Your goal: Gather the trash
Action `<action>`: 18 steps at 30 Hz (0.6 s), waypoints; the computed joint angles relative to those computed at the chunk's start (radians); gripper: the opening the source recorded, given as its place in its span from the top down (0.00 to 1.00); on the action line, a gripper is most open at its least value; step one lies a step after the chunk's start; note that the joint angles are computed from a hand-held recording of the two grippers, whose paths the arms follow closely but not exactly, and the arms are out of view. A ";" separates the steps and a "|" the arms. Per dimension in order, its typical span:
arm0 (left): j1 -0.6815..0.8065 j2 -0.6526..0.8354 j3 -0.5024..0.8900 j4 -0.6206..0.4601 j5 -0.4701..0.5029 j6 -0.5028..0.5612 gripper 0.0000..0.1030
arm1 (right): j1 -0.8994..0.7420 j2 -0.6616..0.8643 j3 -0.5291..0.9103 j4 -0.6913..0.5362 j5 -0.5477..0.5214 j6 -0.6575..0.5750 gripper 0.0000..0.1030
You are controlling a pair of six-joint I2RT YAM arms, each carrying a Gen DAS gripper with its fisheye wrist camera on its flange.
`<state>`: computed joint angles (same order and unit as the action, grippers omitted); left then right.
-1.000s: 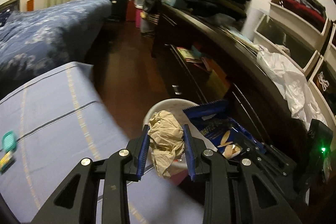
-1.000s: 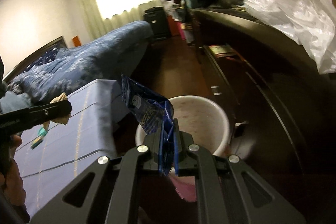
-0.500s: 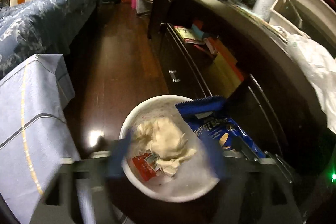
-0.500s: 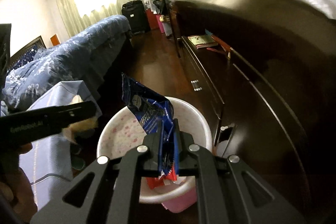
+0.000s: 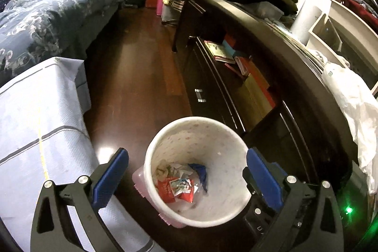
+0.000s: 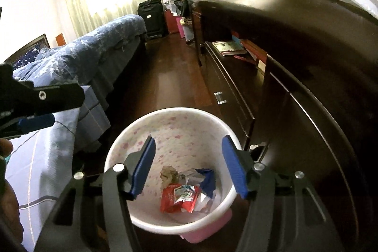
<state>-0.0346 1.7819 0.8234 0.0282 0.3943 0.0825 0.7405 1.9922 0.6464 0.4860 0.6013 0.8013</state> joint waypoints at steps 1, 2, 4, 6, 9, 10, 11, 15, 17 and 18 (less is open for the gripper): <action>0.007 -0.008 -0.007 -0.005 0.000 0.006 0.04 | 0.006 -0.008 0.004 -0.014 0.003 0.003 0.41; 0.016 -0.019 -0.015 -0.008 0.005 0.012 0.04 | 0.016 -0.020 0.009 -0.036 0.008 0.012 0.40; 0.047 -0.051 -0.033 -0.020 0.024 0.023 0.04 | 0.037 -0.052 0.014 -0.080 0.019 0.023 0.39; 0.083 -0.080 -0.050 -0.024 0.036 0.036 0.04 | 0.063 -0.083 0.017 -0.111 0.040 0.031 0.36; 0.152 -0.145 -0.087 -0.028 0.036 0.061 0.04 | 0.111 -0.139 0.029 -0.168 0.075 0.039 0.31; 0.191 -0.172 -0.100 -0.034 0.042 0.075 0.04 | 0.128 -0.150 0.033 -0.182 0.085 0.043 0.29; 0.219 -0.186 -0.106 -0.042 0.049 0.088 0.04 | 0.155 -0.162 0.046 -0.206 0.101 0.049 0.26; 0.355 -0.236 -0.132 -0.068 0.059 0.161 0.04 | 0.231 -0.167 0.110 -0.272 0.106 0.056 0.24; 0.443 -0.242 -0.138 -0.085 0.058 0.212 0.04 | 0.270 -0.145 0.159 -0.301 0.099 0.047 0.23; 0.497 -0.235 -0.134 -0.094 0.062 0.237 0.04 | 0.295 -0.129 0.190 -0.313 0.095 0.035 0.23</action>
